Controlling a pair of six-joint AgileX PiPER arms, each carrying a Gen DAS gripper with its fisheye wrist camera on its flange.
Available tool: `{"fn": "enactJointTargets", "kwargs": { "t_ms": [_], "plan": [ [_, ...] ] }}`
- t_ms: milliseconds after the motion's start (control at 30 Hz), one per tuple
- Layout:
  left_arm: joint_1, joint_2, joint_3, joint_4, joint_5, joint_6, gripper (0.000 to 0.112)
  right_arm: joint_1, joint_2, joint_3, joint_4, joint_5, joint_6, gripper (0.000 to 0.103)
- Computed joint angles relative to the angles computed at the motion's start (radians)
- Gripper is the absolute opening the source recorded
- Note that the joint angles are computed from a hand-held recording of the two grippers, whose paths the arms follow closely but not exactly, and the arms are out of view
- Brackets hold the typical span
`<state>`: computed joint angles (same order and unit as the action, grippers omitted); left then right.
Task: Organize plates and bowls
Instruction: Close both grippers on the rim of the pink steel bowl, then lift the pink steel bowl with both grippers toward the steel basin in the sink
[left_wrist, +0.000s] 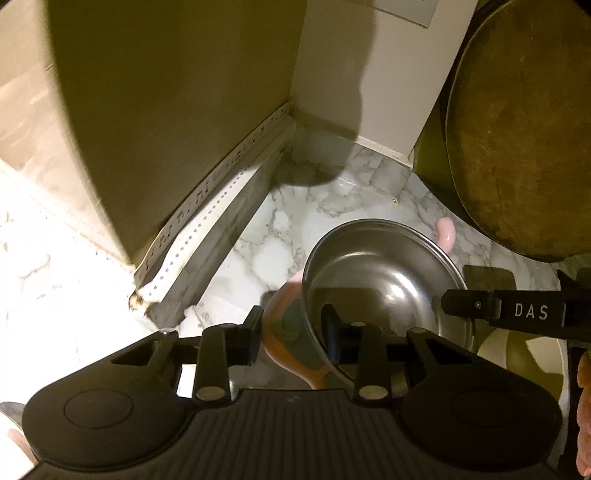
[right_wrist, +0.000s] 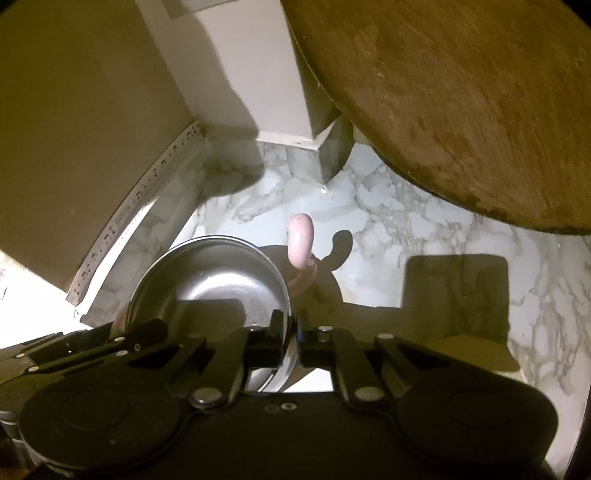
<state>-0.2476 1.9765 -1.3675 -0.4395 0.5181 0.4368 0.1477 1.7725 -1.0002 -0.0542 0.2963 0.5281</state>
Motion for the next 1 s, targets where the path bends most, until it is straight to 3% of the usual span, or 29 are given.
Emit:
{"fn": "enactJointTargets", "kwargs": {
  "t_ms": [433,1000],
  "plan": [
    [0.083,-0.164,0.159,-0.115,0.025,0.158,0.032,0.161,-0.13,0.078,-0.311,0.059,0.361,0.007],
    [0.317,-0.424,0.28,-0.168,0.167,0.32,0.032,0.467,-0.255,0.025,-0.525,0.234,0.674,0.008]
  ]
}}
